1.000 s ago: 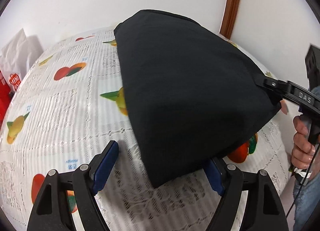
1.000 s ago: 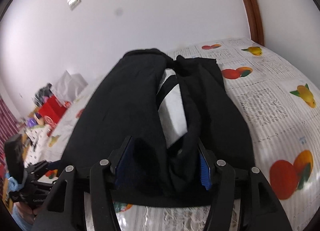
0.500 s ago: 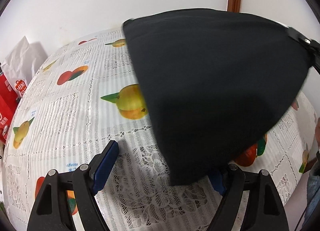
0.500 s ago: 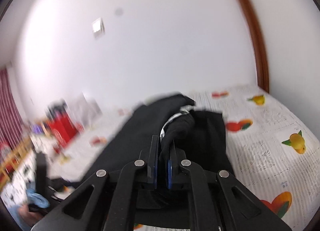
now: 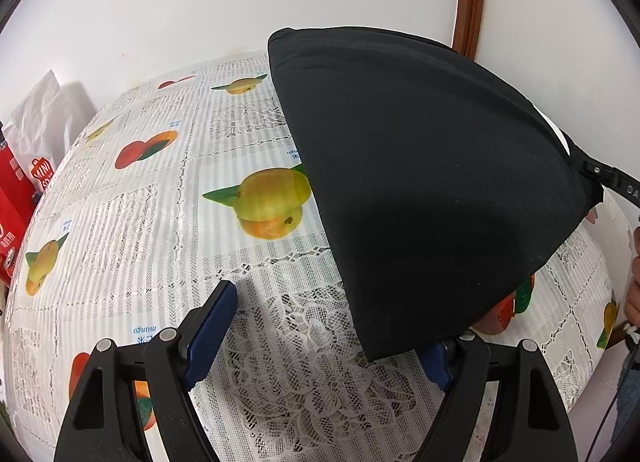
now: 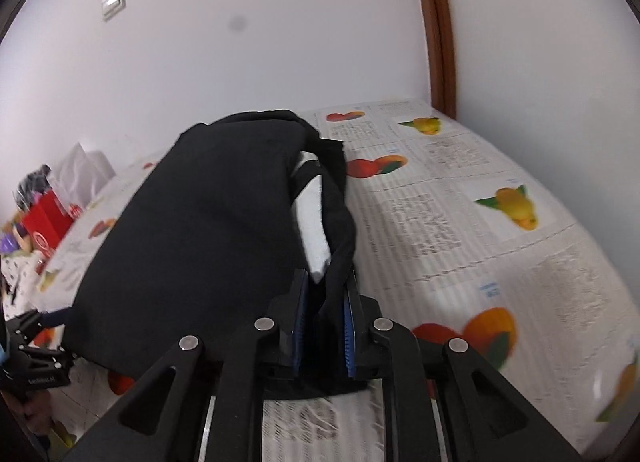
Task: Fold large clothes
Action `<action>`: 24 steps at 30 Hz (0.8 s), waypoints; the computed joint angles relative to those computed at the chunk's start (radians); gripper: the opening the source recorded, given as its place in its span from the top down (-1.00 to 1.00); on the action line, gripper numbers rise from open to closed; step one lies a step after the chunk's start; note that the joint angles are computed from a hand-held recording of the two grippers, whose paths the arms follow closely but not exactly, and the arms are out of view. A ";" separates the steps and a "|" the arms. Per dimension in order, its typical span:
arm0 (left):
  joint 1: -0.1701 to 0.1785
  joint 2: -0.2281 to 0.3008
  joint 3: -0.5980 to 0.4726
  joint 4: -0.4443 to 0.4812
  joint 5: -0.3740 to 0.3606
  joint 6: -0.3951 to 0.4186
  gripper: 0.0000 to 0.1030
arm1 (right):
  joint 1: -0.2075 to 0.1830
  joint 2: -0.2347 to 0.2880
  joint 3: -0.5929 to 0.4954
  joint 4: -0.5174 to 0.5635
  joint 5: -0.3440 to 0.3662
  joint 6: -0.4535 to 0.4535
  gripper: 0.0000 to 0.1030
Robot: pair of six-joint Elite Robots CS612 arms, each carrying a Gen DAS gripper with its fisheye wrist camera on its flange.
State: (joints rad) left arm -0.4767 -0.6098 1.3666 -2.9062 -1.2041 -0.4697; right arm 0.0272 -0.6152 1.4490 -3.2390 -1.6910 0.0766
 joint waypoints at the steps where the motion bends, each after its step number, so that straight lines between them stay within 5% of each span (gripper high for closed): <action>1: 0.000 0.000 0.000 -0.001 -0.001 -0.001 -0.56 | 0.000 -0.007 0.008 0.006 -0.006 -0.003 0.64; 6: 0.000 0.003 -0.003 -0.002 0.004 0.005 -0.55 | -0.006 -0.054 0.064 0.030 -0.031 -0.027 0.41; 11: 0.002 -0.003 0.010 -0.025 -0.016 -0.004 -0.48 | -0.012 -0.090 0.111 0.065 -0.057 -0.043 0.38; 24: 0.019 -0.011 0.046 -0.148 -0.185 -0.005 0.26 | -0.006 -0.054 0.072 0.152 0.012 -0.057 0.38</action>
State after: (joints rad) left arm -0.4581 -0.6211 1.4123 -3.0539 -1.3888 -0.4744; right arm 0.0211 -0.6688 1.5207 -3.0866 -1.6792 0.0194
